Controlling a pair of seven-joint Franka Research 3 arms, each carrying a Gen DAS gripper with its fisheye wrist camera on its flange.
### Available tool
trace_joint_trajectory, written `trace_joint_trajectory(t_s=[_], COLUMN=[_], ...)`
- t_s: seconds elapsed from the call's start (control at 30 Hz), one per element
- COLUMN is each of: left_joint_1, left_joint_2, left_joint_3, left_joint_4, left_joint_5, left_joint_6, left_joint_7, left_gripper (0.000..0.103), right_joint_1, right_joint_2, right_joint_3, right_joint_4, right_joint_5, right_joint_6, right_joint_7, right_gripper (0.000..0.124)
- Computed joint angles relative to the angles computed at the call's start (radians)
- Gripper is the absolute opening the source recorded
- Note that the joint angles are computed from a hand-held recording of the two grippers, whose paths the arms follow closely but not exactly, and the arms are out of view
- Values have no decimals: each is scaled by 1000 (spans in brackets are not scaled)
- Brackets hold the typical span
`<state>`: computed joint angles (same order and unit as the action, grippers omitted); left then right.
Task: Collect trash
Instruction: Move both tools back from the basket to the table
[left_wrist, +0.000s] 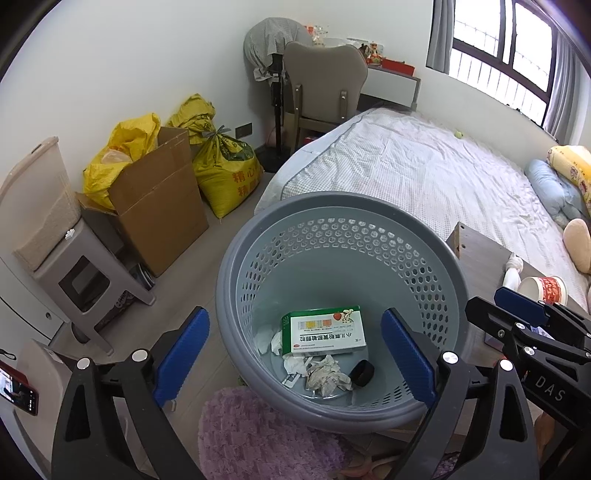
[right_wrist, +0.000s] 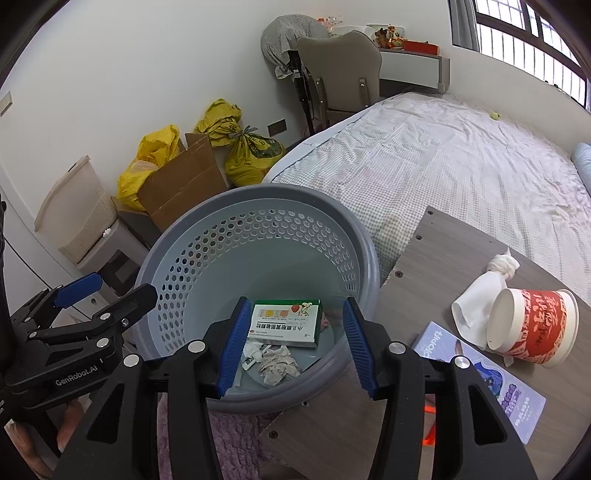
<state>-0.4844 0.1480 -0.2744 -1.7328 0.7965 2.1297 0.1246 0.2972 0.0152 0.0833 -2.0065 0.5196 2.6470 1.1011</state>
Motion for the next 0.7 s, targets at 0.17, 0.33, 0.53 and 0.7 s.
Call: trace_joint_trajectory(t_s=[0.17, 0.33, 0.53, 0.7], left_joint_1=[-10, -19, -32, -42], left_joint_2=[2, -5, -5, -7], left_joint_3=[-5, -10, -17, -21], left_joint_4=[5, 4, 8, 11], left_joint_5=[5, 15, 26, 34], left_joint_6=[-7, -12, -23, -32], left_joint_7=[-2, -6, -13, -17], left_gripper=[92, 92, 93, 93], right_joint_1=[-2, 0, 2, 3], right_joint_2=[-26, -62, -103, -138], right_joint_3=[-4, -10, -19, -27], right_joint_4=[-24, -59, -99, -134], right_joint_5=[23, 42, 63, 72], right_joint_6=[7, 18, 32, 43], right_joint_7=[-17, -33, -46, -53], right_gripper=[51, 51, 52, 53])
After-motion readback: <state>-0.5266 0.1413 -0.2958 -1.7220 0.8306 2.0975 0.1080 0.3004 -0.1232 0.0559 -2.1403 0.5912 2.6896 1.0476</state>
